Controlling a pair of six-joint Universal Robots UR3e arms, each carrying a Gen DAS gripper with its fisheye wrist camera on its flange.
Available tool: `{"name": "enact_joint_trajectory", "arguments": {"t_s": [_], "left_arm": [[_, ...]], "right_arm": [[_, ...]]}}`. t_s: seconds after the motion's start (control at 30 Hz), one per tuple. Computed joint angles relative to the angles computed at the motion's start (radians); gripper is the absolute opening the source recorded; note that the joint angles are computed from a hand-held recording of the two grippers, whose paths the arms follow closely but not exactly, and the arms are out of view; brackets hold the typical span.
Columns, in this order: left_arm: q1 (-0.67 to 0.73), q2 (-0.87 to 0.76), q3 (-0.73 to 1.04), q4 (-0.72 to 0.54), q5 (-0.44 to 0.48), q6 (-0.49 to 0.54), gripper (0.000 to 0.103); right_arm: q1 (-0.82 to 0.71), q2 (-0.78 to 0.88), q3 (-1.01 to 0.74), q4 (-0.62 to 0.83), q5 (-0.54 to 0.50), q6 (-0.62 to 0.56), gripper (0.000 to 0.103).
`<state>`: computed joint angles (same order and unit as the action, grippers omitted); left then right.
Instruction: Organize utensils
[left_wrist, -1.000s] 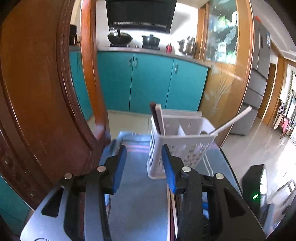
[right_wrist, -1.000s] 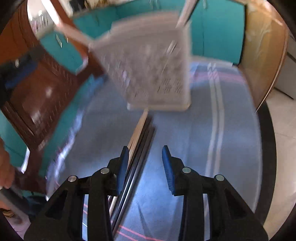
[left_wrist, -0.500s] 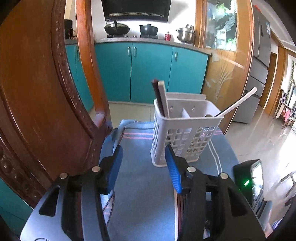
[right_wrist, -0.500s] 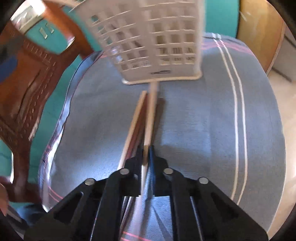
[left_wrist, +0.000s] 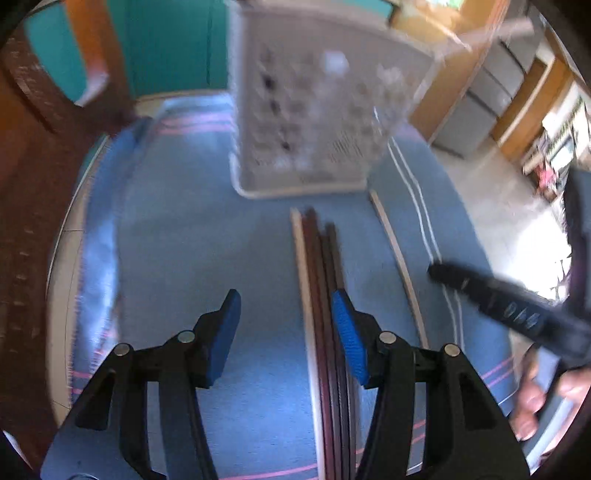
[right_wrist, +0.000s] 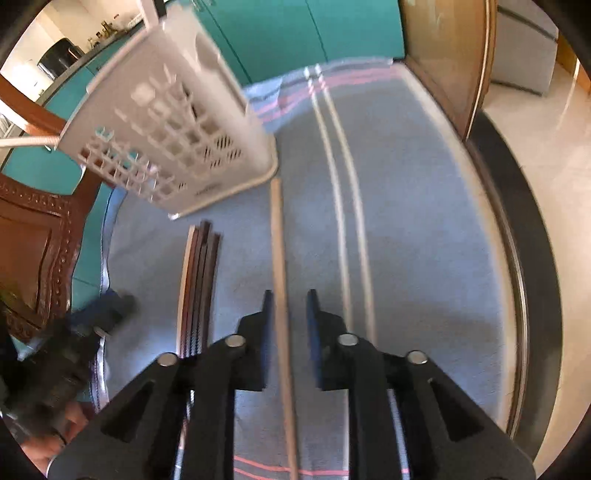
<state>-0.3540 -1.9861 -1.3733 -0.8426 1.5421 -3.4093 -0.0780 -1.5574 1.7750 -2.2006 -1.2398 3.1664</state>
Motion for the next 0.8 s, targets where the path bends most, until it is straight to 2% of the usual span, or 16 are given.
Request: {"name": "enact_joint_trajectory", "arguments": {"t_s": [0.1,0.2,0.23,0.27,0.33,0.43,0.53,0.63,0.8], "left_arm": [[-0.024,-0.045,0.036,-0.029,0.005,-0.001,0.053],[-0.045,-0.073,0.044,-0.016,0.030,-0.023,0.052],[-0.047,-0.075,0.045,-0.011,0.033,-0.028,0.047],[-0.043,-0.072,0.034,0.002,0.021,-0.035,0.036],[-0.027,-0.063,0.017,0.018,-0.027,-0.040,0.025],[-0.024,-0.059,0.004,0.034,-0.045,-0.053,0.023],[-0.035,-0.053,0.000,0.038,-0.001,-0.062,0.007],[-0.053,-0.052,0.013,0.009,0.072,-0.051,0.006],[-0.094,-0.072,0.050,-0.047,0.178,-0.032,0.012]], "right_arm": [[0.005,-0.003,-0.002,0.000,-0.011,-0.009,0.032],[0.022,0.023,-0.029,0.018,-0.012,-0.011,0.035],[0.026,0.026,-0.029,0.019,-0.016,-0.013,0.035],[0.027,0.026,-0.033,0.023,-0.019,-0.011,0.036],[0.030,0.032,-0.036,0.020,-0.019,-0.008,0.038],[0.028,0.028,-0.036,0.025,-0.020,-0.007,0.041],[0.036,0.040,-0.045,0.021,-0.028,0.000,0.041],[0.048,0.053,-0.051,0.013,-0.042,0.008,0.041],[0.054,0.063,-0.048,-0.001,-0.053,0.010,0.041]]}}
